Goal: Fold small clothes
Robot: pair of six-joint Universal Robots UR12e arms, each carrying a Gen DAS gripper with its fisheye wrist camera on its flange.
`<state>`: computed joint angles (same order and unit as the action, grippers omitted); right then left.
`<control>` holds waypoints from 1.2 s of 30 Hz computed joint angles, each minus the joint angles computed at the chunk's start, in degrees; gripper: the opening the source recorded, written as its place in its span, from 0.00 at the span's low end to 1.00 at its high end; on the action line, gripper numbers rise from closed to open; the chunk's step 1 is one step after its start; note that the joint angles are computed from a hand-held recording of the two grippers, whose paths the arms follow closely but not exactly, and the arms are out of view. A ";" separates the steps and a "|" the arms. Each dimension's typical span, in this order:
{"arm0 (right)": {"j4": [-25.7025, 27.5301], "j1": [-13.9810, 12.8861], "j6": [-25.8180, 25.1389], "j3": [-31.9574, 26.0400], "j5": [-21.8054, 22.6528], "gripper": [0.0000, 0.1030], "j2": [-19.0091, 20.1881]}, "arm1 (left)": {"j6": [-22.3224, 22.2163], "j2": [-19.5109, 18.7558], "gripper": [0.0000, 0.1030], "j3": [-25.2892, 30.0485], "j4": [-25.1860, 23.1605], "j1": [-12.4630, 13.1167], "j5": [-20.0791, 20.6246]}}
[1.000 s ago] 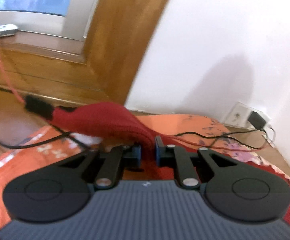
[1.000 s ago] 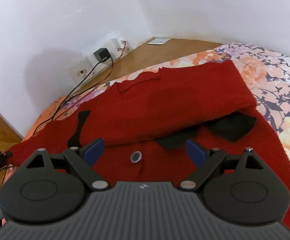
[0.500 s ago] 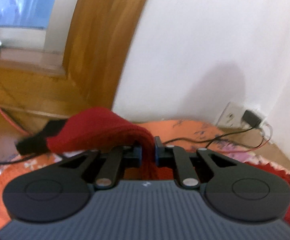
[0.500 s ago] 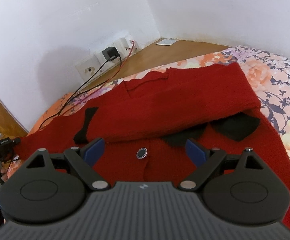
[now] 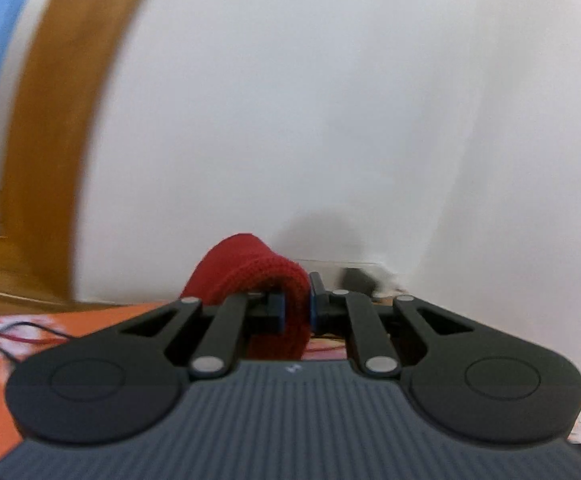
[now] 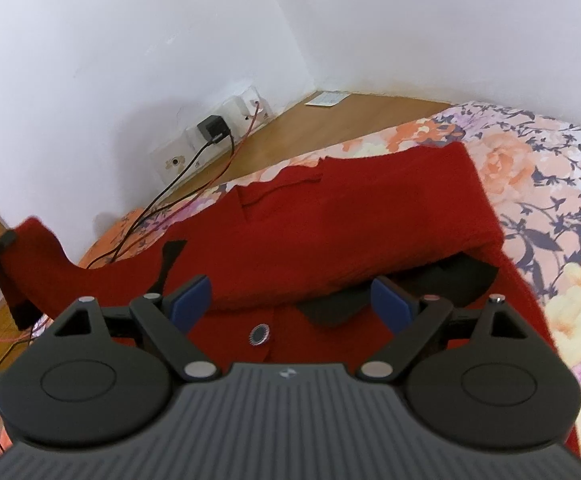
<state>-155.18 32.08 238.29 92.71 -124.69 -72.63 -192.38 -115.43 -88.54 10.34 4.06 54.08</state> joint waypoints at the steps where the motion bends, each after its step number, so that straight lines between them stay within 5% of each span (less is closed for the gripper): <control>1: -0.15 -0.14 0.14 0.39 0.00 0.89 -0.29 | 0.24 0.12 0.12 -0.08 -0.36 -0.42 -1.31; 10: 0.63 -1.17 2.23 3.14 1.26 0.89 -2.20 | 9.12 0.65 0.12 -1.71 -10.48 -5.19 -7.03; 17: 1.09 -1.70 3.99 5.21 1.59 0.89 -3.58 | 20.28 0.76 0.14 -1.80 -25.41 -6.92 -8.40; 22: 0.39 -2.39 4.20 6.02 3.70 0.89 -4.01 | 26.01 1.23 0.32 -1.11 -35.71 -7.73 -6.70; 28: -1.37 -3.58 0.55 4.95 7.85 0.90 -3.04 | 26.58 2.88 0.51 -2.02 -37.92 -7.13 -6.22; 36: -7.12 -5.98 -7.16 0.60 17.46 0.90 0.57 | 25.51 6.14 0.52 -4.65 -35.57 -5.15 -1.53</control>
<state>-162.30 26.10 231.14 93.31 -107.23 -72.06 -166.87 -109.29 -93.19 -25.23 -1.09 52.55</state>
